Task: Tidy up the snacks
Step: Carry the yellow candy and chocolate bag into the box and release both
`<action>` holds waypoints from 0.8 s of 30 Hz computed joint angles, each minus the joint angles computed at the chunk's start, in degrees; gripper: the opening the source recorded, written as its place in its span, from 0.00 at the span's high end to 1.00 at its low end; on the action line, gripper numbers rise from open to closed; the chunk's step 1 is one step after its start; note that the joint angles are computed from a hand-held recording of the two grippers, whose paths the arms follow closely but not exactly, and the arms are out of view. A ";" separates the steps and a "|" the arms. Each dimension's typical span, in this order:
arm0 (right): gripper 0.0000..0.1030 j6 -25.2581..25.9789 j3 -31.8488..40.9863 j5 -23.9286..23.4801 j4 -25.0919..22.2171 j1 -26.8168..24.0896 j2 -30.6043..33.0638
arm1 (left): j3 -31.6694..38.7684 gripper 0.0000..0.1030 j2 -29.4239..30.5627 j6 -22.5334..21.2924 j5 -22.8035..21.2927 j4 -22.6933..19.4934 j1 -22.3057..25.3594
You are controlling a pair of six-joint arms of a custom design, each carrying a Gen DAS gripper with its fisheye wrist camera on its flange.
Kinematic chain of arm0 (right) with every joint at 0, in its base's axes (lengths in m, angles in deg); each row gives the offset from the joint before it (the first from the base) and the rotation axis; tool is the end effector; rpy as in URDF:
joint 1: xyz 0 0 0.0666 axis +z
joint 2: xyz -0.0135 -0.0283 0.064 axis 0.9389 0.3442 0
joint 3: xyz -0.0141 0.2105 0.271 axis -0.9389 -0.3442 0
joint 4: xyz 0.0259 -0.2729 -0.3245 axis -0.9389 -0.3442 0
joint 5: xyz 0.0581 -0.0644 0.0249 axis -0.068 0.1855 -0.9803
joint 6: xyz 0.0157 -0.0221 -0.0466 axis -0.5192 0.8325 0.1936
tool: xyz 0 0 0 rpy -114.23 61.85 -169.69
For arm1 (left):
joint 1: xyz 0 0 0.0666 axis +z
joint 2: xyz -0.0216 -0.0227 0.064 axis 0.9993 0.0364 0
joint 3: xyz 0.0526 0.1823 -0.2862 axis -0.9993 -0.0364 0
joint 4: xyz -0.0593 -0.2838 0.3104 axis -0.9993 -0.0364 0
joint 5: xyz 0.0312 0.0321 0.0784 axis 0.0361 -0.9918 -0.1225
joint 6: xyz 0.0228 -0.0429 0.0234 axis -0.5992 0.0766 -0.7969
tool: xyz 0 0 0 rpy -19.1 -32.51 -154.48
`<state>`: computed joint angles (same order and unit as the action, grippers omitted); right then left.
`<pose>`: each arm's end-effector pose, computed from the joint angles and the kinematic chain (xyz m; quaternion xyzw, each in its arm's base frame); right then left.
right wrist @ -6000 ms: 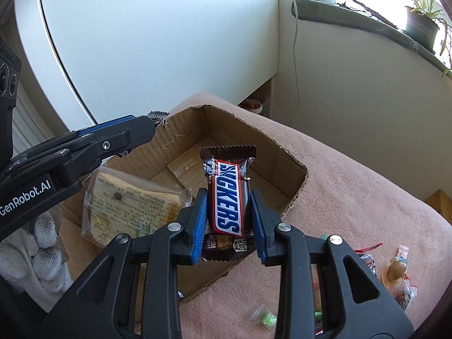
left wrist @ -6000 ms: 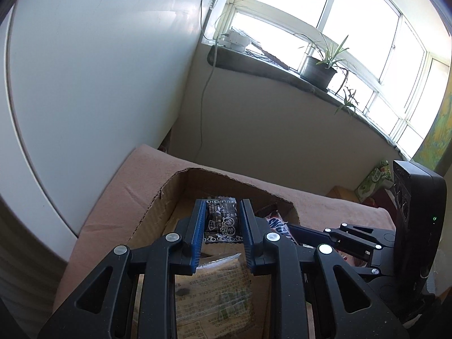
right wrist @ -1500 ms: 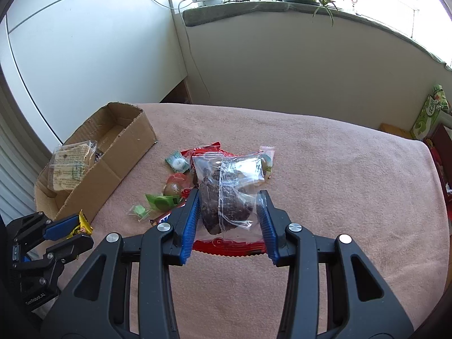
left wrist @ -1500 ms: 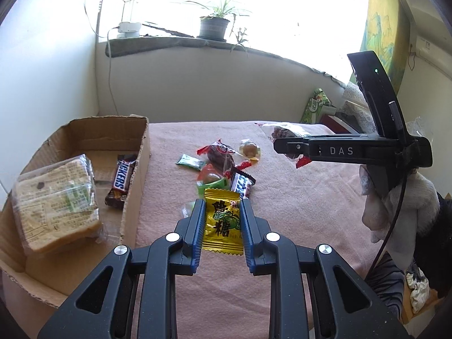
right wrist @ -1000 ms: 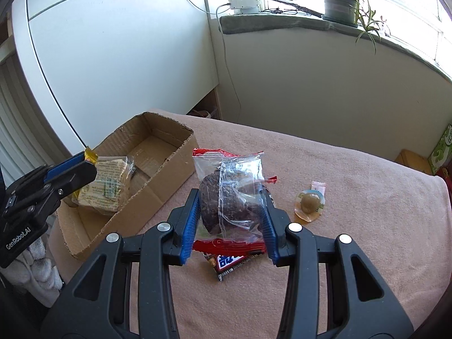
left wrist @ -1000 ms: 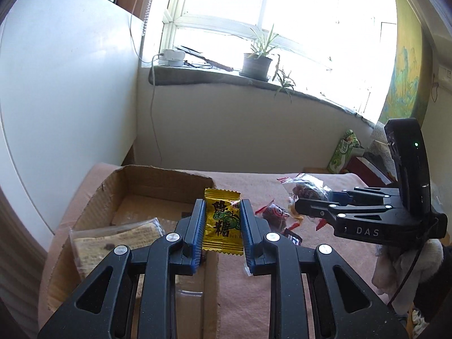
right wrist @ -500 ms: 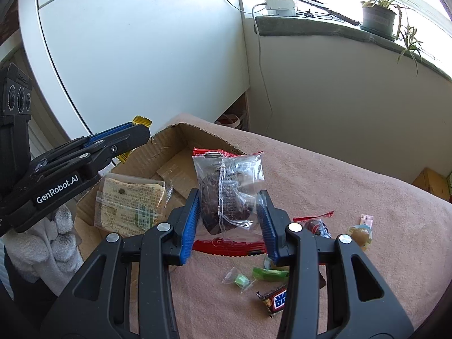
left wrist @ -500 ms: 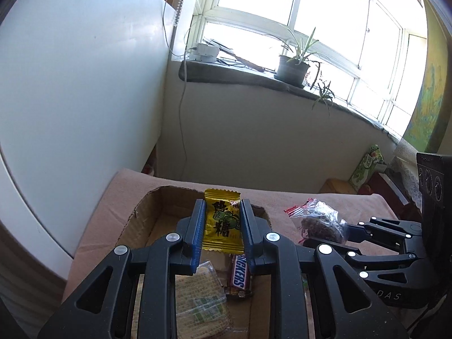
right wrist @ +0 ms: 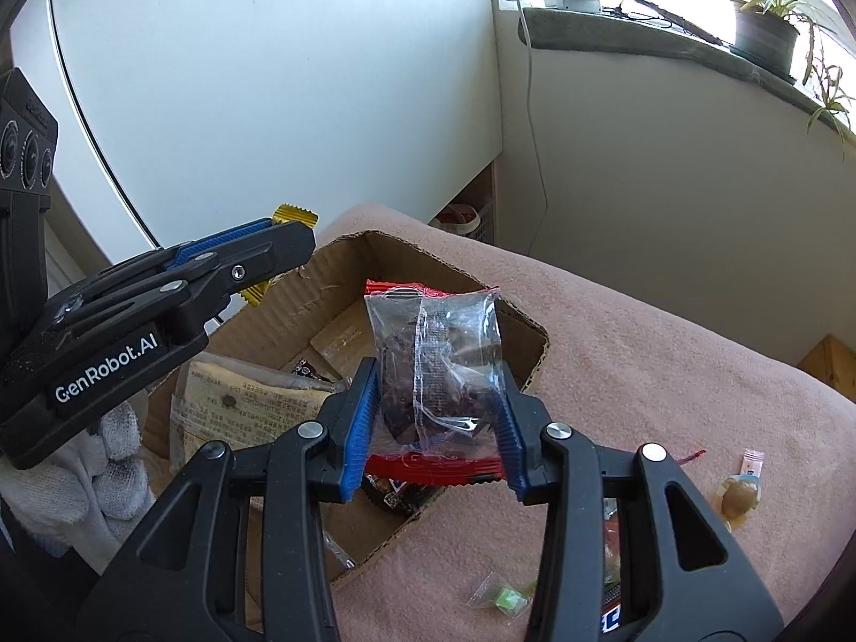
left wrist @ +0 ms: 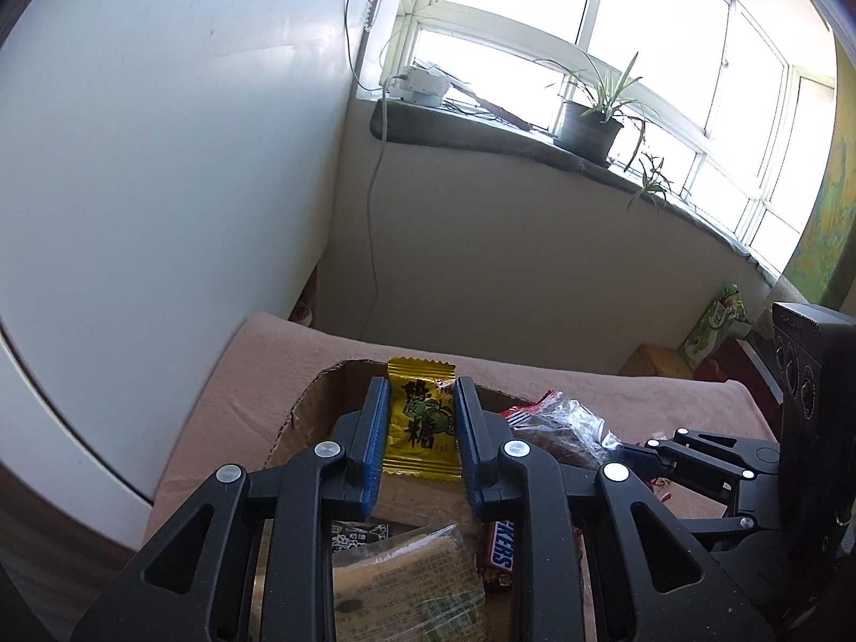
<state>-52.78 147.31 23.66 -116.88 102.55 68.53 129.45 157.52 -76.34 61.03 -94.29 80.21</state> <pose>0.5432 0.3392 0.5323 -0.0307 0.9332 0.0780 0.3495 0.5485 -0.0895 0.5377 0.1636 0.8730 -0.2126 0.4074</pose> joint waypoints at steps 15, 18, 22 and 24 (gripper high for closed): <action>0.48 2.01 0.75 -0.02 0.46 0.77 1.10 | 1.14 0.61 0.73 1.43 -0.65 -0.72 0.28; 0.45 1.90 -0.06 0.24 0.76 0.82 0.43 | 0.92 0.61 0.53 1.58 -0.64 -0.59 0.37; 0.44 1.84 -1.20 0.45 0.89 1.05 -0.47 | 0.57 0.61 0.18 1.14 -0.52 -0.55 0.32; 0.38 1.94 -2.26 0.78 1.38 1.33 -1.22 | 0.08 0.61 -0.24 1.08 -0.92 0.06 0.21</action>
